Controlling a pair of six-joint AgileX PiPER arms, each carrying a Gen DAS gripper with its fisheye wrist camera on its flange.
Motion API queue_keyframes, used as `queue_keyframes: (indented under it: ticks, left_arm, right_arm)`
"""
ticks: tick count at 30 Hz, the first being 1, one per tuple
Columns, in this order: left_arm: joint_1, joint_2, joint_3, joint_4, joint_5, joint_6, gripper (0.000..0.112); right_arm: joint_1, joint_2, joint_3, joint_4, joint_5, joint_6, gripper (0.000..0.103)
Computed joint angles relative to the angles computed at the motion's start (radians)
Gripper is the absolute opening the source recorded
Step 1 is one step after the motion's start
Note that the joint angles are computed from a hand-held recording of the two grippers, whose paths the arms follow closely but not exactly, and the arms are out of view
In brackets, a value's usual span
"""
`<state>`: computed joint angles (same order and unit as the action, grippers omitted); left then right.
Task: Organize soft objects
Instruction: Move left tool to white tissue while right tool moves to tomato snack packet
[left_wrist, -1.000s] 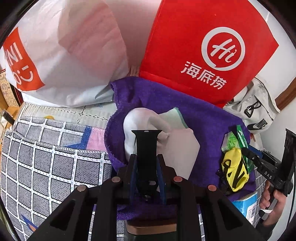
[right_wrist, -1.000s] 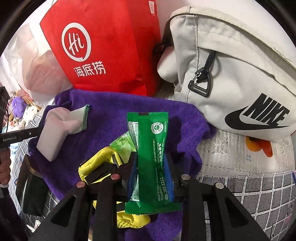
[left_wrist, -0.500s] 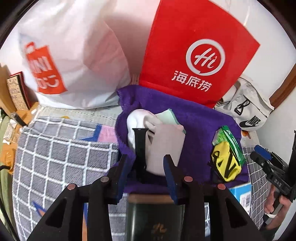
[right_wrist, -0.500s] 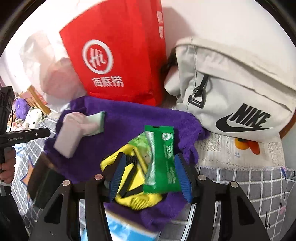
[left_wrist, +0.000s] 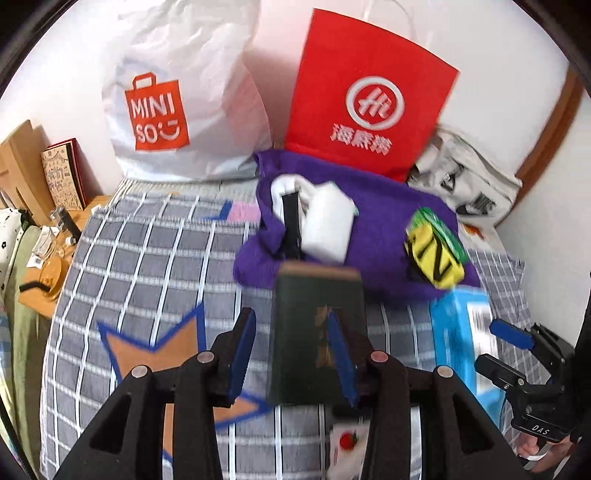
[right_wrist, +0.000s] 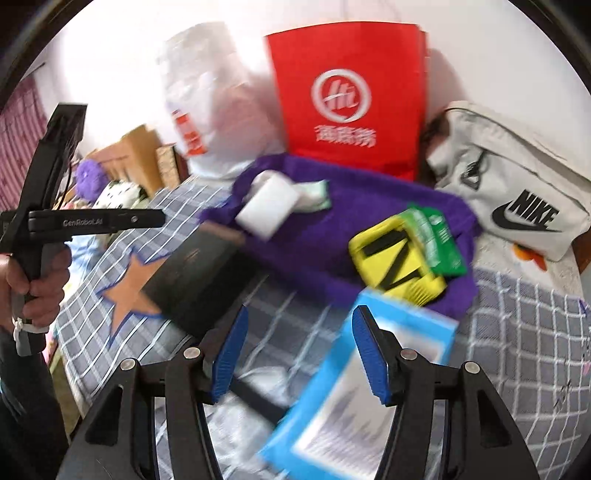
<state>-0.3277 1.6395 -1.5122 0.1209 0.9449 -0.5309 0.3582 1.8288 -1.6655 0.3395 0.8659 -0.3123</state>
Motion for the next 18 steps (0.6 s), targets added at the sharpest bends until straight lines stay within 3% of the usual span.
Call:
queue_keyframes:
  ticks: [8,18]
  left_arm:
    - [-0.147,-0.136,0.253,0.064,-0.087,-0.092,0.039]
    - [-0.325,-0.103,0.298,0.132,-0.095,-0.184,0.044]
  right_arm:
    - [0.078,-0.172,0.236,-0.069,-0.099,0.135,0.058]
    - [0.081,-0.422,0.493,-0.212,-0.204,0.338,0.058]
